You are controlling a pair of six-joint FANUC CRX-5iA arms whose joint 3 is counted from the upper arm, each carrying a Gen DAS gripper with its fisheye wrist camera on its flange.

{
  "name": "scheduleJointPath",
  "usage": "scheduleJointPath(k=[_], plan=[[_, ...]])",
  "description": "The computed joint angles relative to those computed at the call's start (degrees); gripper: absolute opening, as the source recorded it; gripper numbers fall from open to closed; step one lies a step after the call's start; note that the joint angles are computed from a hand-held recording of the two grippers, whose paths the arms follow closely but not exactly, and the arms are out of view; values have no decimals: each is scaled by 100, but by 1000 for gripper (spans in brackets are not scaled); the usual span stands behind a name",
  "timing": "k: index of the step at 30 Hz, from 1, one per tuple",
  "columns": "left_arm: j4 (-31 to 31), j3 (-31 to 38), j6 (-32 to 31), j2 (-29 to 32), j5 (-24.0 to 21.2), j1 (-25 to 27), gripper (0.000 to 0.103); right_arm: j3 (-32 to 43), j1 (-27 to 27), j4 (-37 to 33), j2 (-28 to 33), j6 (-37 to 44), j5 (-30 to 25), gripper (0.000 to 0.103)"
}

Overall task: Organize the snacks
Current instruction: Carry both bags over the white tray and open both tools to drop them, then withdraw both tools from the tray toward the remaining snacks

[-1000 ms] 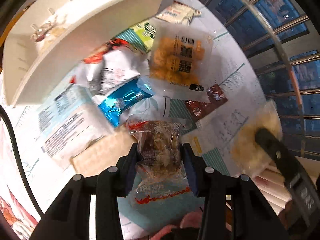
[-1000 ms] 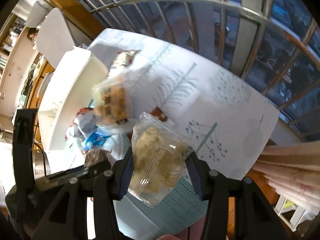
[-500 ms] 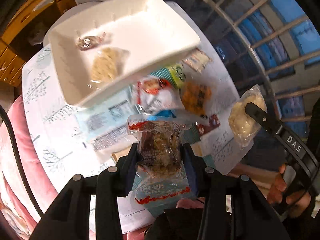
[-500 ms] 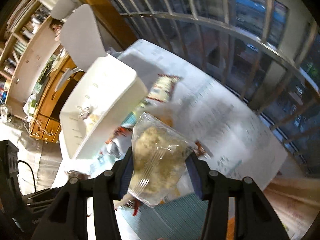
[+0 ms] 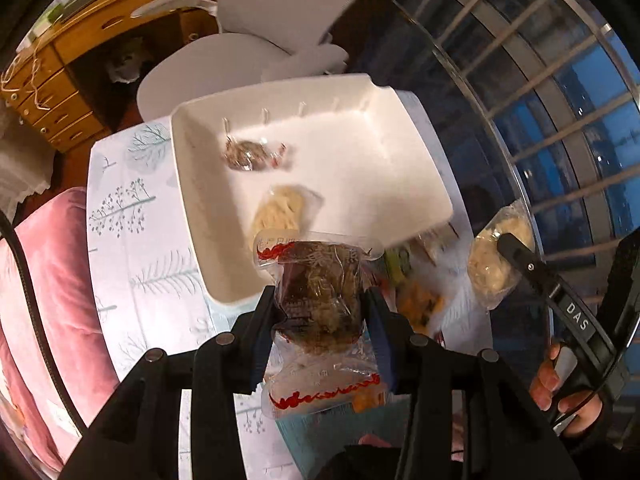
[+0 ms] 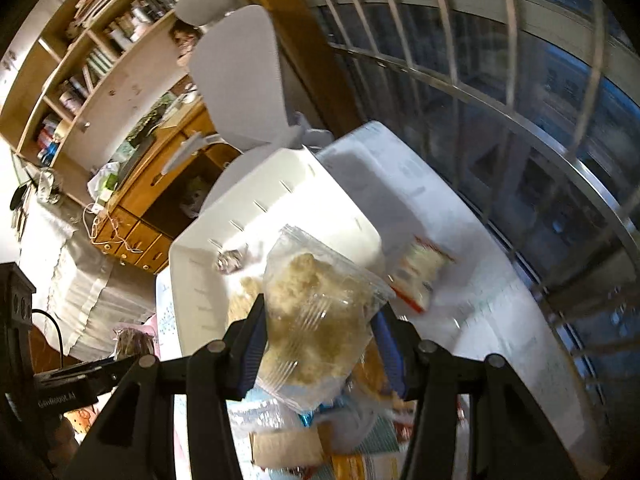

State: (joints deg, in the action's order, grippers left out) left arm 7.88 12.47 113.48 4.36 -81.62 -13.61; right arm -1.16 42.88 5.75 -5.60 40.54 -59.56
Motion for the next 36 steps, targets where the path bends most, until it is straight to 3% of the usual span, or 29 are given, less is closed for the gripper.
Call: scheduleJointPath(k=[12,14,15,16,19,23,36], plan=[[-61,229,163,584,294,282,42,499,-398,-535,740,1152,551,51],[-104,235,199,624,320,281,48,591,-429,-591,855,1176,478,52],[-129,227,243,628,347,281,61,638,-452,-650,900,1207,418,52],[-138,219,261,628,357,286,68,721,-496,-800,966,1285,335,52],[-110,179,193,601,387,311,68,787,-538,-912,1031,1268,284,58],[-124,136,155,526,347,322,69,705,-523,-862,956,1127,336,64],[-74,-271,-111,-249,292,189,70,114,-79,-235,130,259,362,66]])
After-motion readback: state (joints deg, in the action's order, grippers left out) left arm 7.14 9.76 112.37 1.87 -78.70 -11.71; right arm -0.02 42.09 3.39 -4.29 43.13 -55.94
